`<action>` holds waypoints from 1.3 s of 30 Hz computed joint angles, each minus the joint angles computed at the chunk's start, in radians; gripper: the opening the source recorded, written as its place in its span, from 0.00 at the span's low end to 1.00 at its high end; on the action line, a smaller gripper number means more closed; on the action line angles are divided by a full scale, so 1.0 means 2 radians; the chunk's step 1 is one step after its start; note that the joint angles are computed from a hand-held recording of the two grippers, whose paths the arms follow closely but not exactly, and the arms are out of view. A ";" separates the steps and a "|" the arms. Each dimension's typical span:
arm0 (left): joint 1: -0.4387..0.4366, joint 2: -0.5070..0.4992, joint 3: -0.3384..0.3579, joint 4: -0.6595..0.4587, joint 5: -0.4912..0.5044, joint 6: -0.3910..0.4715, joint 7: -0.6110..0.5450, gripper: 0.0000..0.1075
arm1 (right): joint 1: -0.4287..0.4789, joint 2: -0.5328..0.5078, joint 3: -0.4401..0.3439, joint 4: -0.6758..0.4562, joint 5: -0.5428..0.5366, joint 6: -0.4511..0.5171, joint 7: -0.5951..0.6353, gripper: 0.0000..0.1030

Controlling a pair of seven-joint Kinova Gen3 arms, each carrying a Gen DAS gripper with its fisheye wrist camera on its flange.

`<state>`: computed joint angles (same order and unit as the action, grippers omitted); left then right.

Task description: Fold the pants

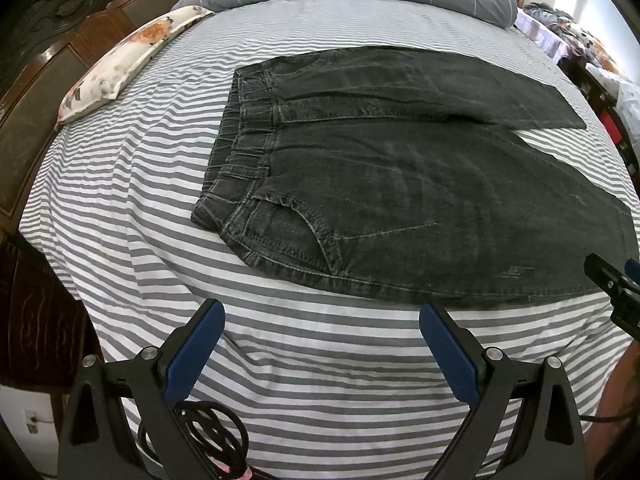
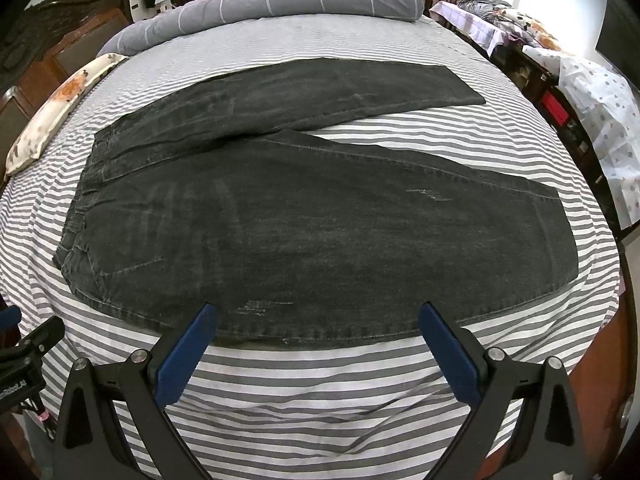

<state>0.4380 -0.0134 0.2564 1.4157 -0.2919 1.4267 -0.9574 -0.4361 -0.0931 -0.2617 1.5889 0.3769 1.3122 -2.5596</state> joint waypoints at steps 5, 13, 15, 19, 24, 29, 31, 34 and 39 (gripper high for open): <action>-0.001 0.005 -0.003 0.001 -0.001 -0.007 -0.004 0.91 | 0.003 -0.005 0.000 0.010 0.002 -0.017 -0.005 0.97; -0.025 0.003 -0.025 0.010 0.032 -0.047 -0.043 0.90 | 0.003 -0.011 -0.008 0.024 0.017 -0.065 -0.007 0.97; -0.039 -0.001 -0.033 0.017 0.049 -0.069 -0.061 0.90 | 0.003 -0.011 -0.007 0.024 0.018 -0.082 0.003 0.97; -0.076 -0.004 -0.057 0.026 0.093 -0.116 -0.113 0.79 | 0.004 0.001 0.000 0.008 0.013 -0.113 0.041 0.97; -0.134 0.017 -0.091 0.017 0.173 -0.154 -0.193 0.61 | 0.003 0.037 0.014 -0.025 0.012 -0.144 0.079 0.97; -0.196 0.065 -0.111 -0.020 0.258 -0.172 -0.258 0.46 | -0.003 0.095 0.045 -0.084 -0.001 -0.144 0.118 0.97; -0.220 0.093 -0.111 -0.045 0.290 -0.169 -0.274 0.42 | 0.001 0.128 0.056 -0.119 -0.016 -0.140 0.142 0.97; -0.257 0.141 -0.104 -0.088 0.344 -0.161 -0.302 0.36 | 0.004 0.170 0.073 -0.168 -0.037 -0.139 0.176 0.97; -0.289 0.205 -0.091 -0.141 0.380 -0.163 -0.305 0.31 | 0.013 0.233 0.095 -0.239 -0.076 -0.141 0.226 0.97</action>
